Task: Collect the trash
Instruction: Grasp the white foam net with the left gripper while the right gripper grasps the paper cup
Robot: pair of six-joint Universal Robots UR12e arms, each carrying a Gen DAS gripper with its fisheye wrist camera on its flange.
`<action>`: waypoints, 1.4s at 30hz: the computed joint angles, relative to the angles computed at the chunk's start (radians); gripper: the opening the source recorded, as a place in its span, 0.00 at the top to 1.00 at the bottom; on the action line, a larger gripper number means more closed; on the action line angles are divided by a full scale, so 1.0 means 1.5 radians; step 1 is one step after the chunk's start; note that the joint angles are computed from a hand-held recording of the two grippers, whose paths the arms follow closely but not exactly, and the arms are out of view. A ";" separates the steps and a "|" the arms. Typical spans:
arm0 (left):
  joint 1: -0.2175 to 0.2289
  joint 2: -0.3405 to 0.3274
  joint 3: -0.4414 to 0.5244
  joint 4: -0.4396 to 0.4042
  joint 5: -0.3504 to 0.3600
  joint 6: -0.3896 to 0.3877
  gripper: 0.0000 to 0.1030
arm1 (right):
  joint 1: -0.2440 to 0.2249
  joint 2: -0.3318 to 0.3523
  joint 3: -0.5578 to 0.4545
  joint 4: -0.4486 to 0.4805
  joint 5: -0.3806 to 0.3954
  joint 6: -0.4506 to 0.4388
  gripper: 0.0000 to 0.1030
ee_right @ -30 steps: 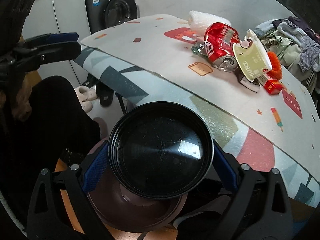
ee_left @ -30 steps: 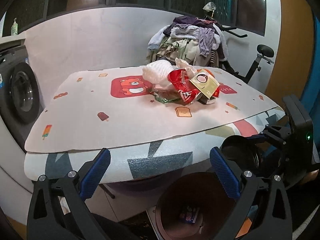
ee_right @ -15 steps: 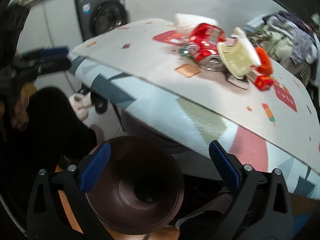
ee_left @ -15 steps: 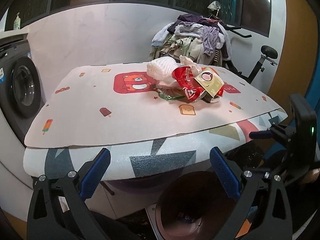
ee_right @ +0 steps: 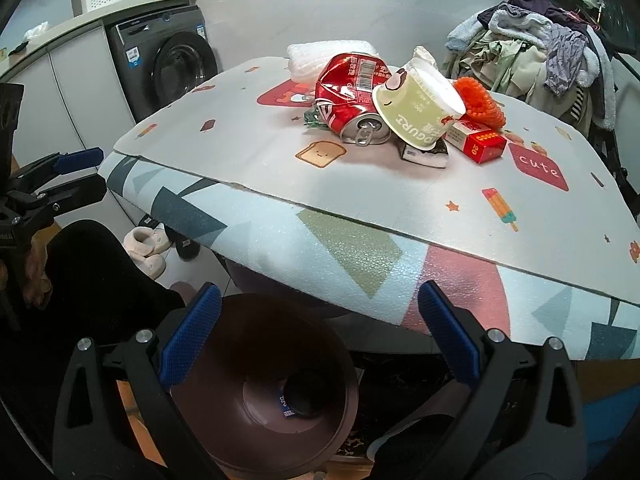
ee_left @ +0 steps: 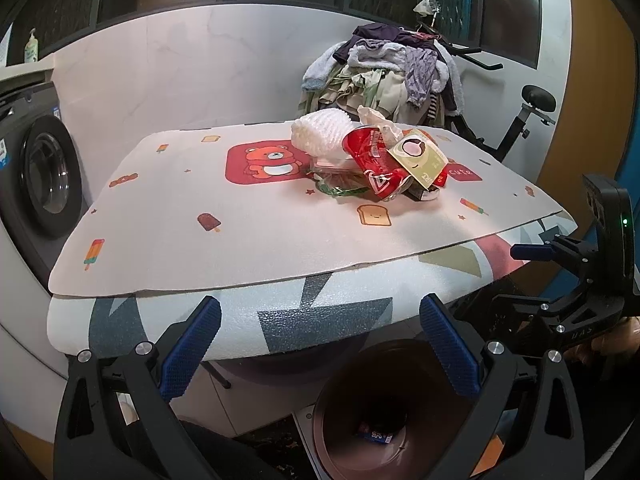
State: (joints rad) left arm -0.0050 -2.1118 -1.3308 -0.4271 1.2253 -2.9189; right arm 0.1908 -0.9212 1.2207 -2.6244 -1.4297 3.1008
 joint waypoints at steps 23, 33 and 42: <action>-0.009 -0.026 0.061 0.006 0.033 0.023 0.06 | -0.026 0.015 -0.030 -0.095 0.027 0.094 0.05; -0.009 -0.088 0.187 -0.090 0.042 -0.041 0.06 | -0.044 0.111 -0.202 -0.048 0.023 0.175 0.05; -0.004 -0.114 0.223 -0.098 0.018 -0.055 0.06 | -0.047 0.211 -0.375 0.069 -0.003 0.239 0.06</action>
State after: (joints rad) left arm -0.0111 -2.2823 -0.9971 -0.5734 1.2520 -3.0015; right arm 0.1205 -0.6045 0.6582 -2.5206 -1.4347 3.4590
